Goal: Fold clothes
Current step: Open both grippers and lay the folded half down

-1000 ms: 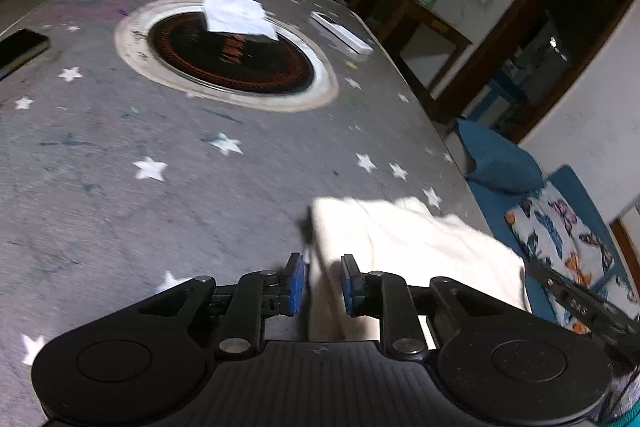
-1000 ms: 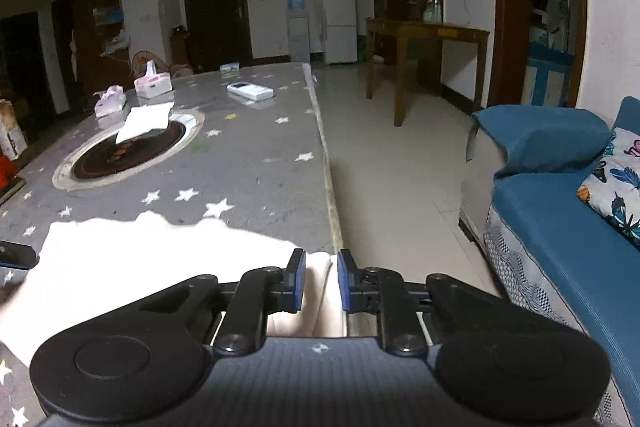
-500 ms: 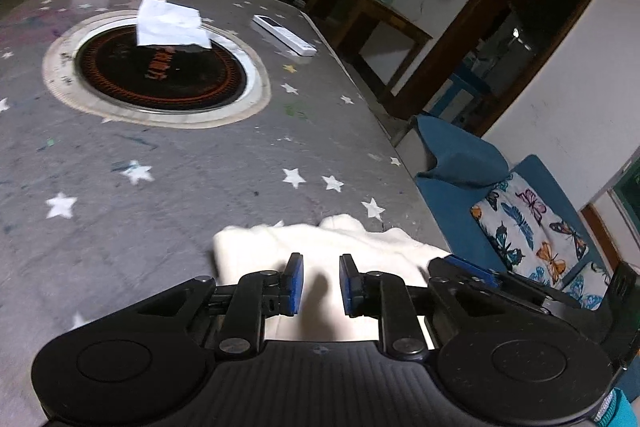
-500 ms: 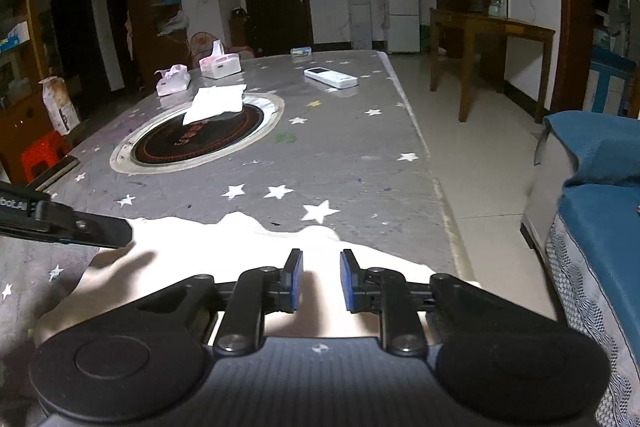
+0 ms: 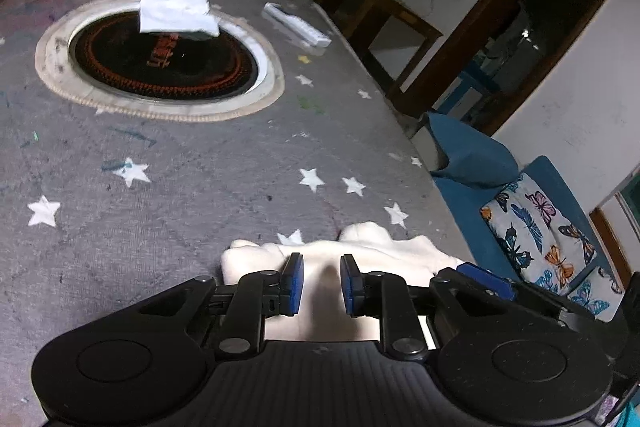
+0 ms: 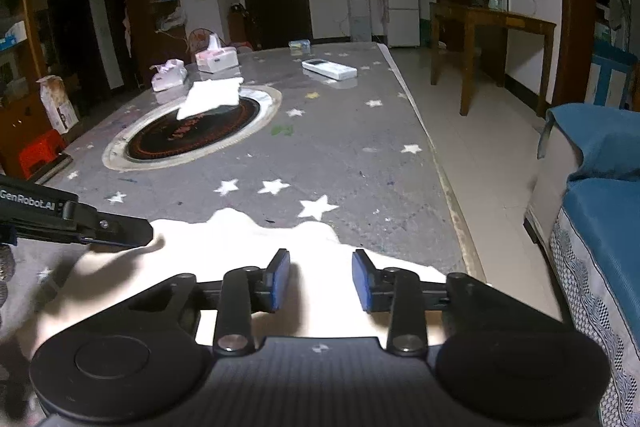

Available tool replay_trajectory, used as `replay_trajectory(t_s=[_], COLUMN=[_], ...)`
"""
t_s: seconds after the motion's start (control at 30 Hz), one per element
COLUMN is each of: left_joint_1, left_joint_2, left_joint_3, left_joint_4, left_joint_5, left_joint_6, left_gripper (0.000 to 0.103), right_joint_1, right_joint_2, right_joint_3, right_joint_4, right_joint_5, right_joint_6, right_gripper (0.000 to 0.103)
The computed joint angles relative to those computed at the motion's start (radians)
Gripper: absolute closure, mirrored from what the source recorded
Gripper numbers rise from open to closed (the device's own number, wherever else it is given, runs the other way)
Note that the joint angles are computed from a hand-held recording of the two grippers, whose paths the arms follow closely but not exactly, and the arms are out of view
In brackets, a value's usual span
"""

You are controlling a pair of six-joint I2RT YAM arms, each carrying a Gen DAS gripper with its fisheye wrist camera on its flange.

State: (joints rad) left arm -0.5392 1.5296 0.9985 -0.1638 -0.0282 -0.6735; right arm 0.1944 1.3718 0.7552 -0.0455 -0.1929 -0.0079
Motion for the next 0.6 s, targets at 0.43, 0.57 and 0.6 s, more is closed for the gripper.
replay_trajectory(t_s=[0.43,0.57,0.6], left_joint_1=[-0.178,-0.221,-0.227], left_joint_2=[-0.188,-0.216,-0.219], left_joint_3=[-0.142,-0.173,-0.179], left_joint_4=[-0.038,-0.055,-0.059], left_joint_5=[-0.096,-0.143,-0.151], left_joint_6=[0.033,0.03,0.024], left_gripper=[0.078,0.074,0.074], right_joint_1=[0.113,0.151,0.156], right_joint_2=[-0.342,-0.442,-0.463], right_joint_3=[-0.174,-0.232,-0.244], right_joint_4=[-0.151,-0.194,-0.205], right_joint_5=[0.027,0.072,0.08], right_joint_6=[-0.022,-0.026,-0.023], right_gripper=[0.053,0.05,0.05])
